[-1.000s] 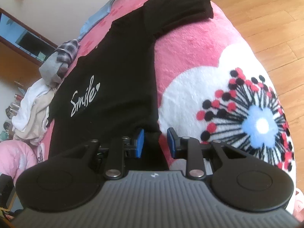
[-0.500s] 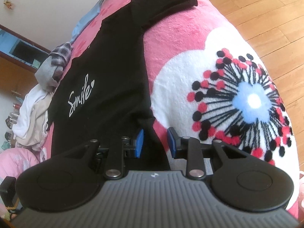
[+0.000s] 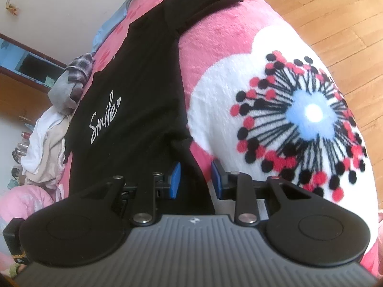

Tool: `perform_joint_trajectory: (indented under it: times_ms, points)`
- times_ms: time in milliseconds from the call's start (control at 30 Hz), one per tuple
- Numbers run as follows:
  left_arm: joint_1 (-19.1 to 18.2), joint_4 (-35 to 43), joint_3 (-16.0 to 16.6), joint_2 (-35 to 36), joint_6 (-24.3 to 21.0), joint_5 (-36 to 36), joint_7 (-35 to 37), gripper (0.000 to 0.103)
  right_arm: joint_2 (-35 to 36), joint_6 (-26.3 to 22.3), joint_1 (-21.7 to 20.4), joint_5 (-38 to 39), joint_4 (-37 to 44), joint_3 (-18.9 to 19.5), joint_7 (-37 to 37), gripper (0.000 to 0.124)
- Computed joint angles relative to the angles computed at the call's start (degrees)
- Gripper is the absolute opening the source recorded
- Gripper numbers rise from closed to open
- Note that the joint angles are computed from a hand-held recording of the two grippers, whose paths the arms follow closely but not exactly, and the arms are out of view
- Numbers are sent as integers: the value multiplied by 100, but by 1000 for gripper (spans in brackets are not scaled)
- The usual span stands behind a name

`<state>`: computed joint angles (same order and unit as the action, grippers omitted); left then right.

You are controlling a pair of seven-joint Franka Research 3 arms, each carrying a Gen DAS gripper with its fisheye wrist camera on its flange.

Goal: Fold clothes

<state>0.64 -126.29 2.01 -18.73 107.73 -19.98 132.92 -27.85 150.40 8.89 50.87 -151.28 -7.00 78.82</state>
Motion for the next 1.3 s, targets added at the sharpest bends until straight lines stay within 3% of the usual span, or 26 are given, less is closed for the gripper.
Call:
perform_joint_trajectory:
  times_ms: [467, 967, 1133, 1233, 1300]
  points:
    - [-45, -87, -25, -61, 107, 131, -106, 71, -508, -365, -113, -108, -372, -18, 268, 28]
    - [-127, -203, -79, -155, 60, 336, -28, 71, -2188, -1357, -572, -568, -1453, -143, 1098, 28]
    - [-159, -246, -92, -198, 79, 409, -7, 72, -2645, -1547, -591, -976, -1643, 149, 1242, 26]
    - [-182, -242, -122, -188, 77, 479, -24, 72, -2715, -1680, -510, -1329, -1599, 354, 1312, 9]
    - [-190, -244, -129, -195, 49, 537, -30, 72, -2843, -1716, -550, -1613, -1601, 533, 1476, 6]
